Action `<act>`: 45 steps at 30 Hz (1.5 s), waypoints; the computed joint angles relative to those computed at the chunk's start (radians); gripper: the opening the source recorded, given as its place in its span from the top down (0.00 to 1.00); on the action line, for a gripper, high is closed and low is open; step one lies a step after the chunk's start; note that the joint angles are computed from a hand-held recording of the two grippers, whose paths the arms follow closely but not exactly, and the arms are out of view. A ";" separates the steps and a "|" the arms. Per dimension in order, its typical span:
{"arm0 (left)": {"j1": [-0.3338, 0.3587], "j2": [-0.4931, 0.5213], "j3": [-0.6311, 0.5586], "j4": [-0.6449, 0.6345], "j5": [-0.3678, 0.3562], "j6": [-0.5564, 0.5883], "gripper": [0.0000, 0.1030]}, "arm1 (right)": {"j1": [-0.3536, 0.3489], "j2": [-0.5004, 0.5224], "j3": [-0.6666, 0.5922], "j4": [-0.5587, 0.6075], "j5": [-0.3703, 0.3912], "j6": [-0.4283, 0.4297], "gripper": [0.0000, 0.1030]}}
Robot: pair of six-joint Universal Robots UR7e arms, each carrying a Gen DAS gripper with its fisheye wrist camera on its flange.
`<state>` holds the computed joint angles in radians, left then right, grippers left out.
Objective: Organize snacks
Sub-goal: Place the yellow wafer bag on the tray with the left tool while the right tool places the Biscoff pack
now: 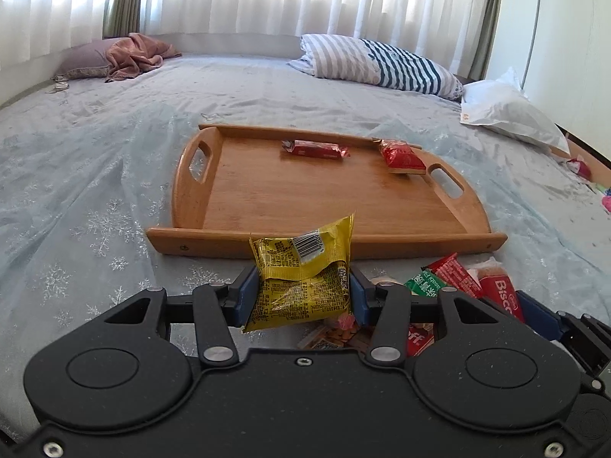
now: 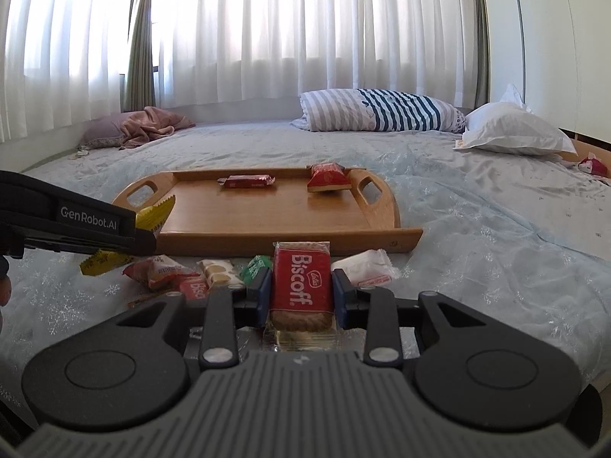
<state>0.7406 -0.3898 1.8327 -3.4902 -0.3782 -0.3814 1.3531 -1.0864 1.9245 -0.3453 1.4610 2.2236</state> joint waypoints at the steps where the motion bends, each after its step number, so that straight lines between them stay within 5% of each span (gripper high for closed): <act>1: 0.004 -0.001 -0.008 -0.002 -0.006 0.015 0.55 | 0.004 -0.002 -0.004 -0.006 -0.001 0.001 0.63; 14: 0.086 -0.023 -0.185 0.108 -0.127 0.141 0.55 | 0.046 0.089 -0.279 0.164 0.008 0.040 0.63; 26: 0.177 0.044 -0.459 0.336 -0.176 0.170 0.55 | 0.077 0.315 -0.680 0.449 0.074 0.061 0.63; 34: 0.229 0.112 -0.621 0.477 -0.170 0.158 0.55 | 0.093 0.432 -0.862 0.568 0.139 0.054 0.63; 45: 0.255 0.203 -0.778 0.491 -0.132 0.297 0.55 | 0.105 0.532 -1.015 0.654 0.198 0.063 0.63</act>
